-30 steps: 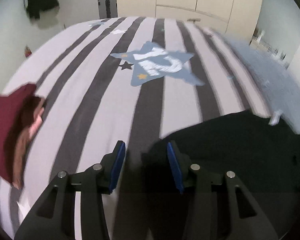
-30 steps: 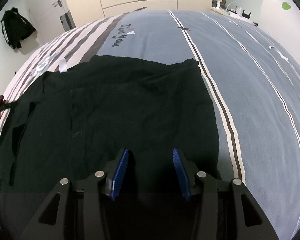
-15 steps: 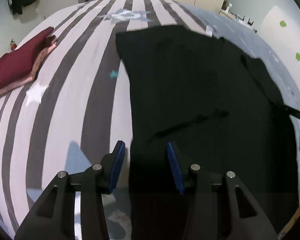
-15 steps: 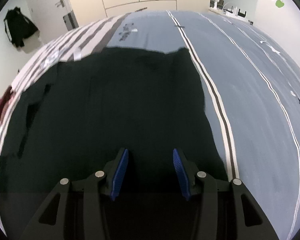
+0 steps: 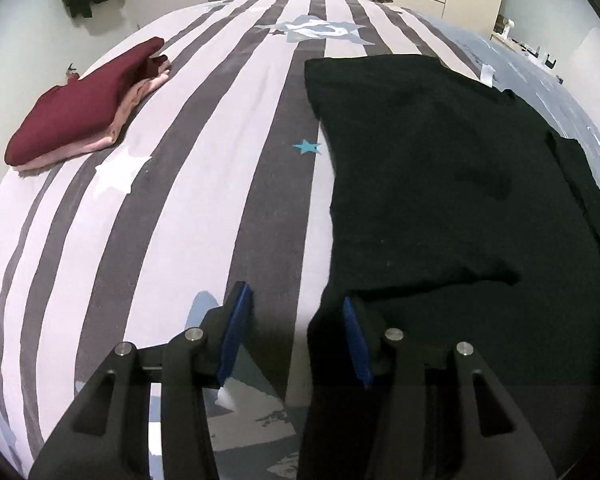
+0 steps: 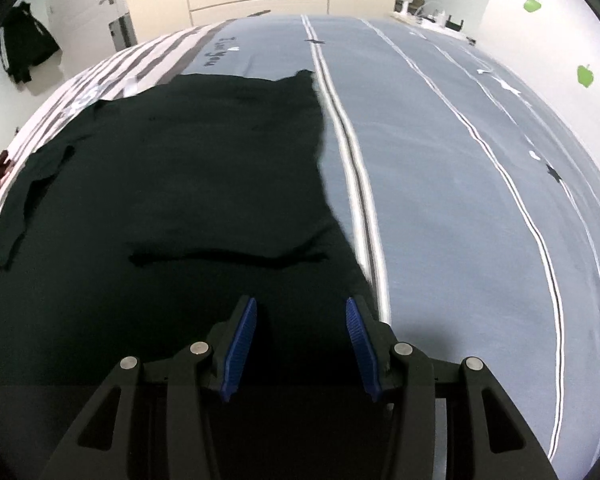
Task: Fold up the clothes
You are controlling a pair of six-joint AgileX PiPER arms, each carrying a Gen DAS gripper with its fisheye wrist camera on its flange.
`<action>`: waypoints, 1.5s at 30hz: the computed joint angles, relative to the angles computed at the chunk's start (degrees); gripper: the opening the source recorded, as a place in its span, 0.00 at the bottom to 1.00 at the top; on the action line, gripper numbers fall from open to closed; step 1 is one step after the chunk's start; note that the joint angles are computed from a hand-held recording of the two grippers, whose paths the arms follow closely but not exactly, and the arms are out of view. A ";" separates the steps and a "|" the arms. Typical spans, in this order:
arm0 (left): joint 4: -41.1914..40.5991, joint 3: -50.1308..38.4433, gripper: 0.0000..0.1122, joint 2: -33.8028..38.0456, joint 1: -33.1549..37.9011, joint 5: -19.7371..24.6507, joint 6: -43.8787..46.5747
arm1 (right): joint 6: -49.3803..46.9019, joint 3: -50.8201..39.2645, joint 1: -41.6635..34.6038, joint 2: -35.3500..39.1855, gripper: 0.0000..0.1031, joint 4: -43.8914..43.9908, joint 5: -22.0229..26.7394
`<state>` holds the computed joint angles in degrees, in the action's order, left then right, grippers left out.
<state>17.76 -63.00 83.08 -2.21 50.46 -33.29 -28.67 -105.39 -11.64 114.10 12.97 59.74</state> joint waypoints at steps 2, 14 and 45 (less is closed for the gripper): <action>-3.05 -0.40 0.39 -0.07 0.44 -0.52 2.61 | 0.15 -1.68 0.04 1.23 0.42 -0.12 -0.28; 1.82 0.25 0.44 0.23 1.08 -0.83 -1.10 | 5.51 -8.70 1.45 6.99 0.42 -4.60 -0.22; 5.25 -2.02 0.52 2.91 3.18 -1.80 -3.34 | 3.20 -13.74 0.50 9.58 0.50 -4.55 0.21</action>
